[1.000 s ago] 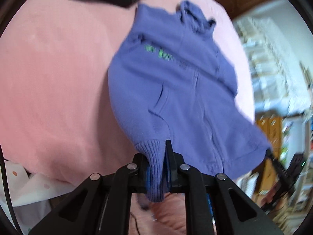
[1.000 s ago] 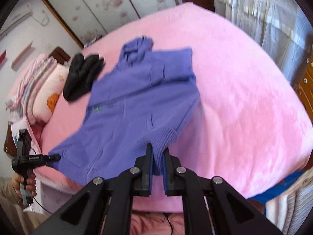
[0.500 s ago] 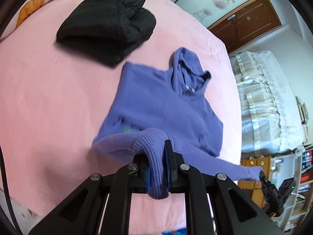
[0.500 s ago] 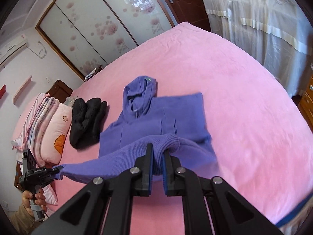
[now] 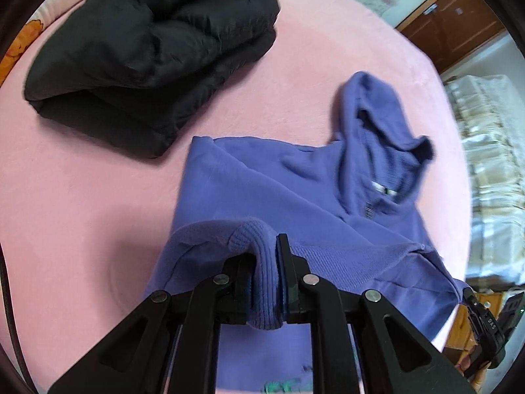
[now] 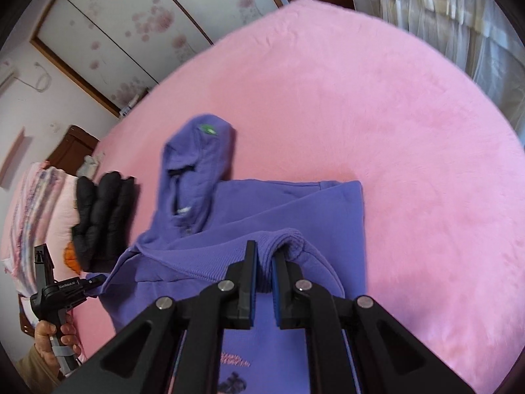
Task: Fold large clothes
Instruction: 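Lift the hem with both grippers and fold it toward the hood, then open both grippers to release the folded hem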
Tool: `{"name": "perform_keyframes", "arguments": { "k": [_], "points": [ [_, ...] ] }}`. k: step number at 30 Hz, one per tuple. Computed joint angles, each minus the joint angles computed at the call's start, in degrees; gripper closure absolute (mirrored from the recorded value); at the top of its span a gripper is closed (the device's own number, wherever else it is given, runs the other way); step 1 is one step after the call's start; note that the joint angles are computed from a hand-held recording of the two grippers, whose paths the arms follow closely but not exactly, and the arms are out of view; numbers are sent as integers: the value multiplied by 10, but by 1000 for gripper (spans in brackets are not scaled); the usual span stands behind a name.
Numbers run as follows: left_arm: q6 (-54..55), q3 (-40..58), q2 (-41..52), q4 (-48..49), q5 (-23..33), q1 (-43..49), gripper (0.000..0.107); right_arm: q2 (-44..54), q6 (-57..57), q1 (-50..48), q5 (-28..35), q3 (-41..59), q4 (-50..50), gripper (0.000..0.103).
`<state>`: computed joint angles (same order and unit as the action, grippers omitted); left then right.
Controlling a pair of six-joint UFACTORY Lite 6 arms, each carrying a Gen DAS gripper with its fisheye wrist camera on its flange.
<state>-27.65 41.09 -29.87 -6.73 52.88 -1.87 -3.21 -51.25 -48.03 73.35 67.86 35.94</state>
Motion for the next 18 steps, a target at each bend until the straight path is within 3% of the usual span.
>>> {"name": "perform_keyframes", "arguments": {
  "k": [5,7,8,9,10,13,17,18],
  "points": [
    [-17,-25,67,23,-69,-6,87,58,28,65,-89,-17,-18,94],
    [12,-29,69,-5,-79,16,79,76,37,79,-103,-9,-31,86],
    [42,-29,68,-33,-75,32,74,75,27,81,-107,-9,-26,70],
    [68,-27,63,-55,-68,44,59,71,20,80,-107,-9,-23,47],
    [85,-26,58,-69,-64,52,45,68,12,78,-107,-5,-22,40],
    [53,-9,19,-28,-38,28,29,52,-52,45,-66,14,14,38],
    [48,3,-33,40,-29,-25,29,33,-116,22,-48,11,24,38],
    [36,5,-39,75,-24,-45,29,22,-145,32,-67,-4,10,38]
  ]
}}
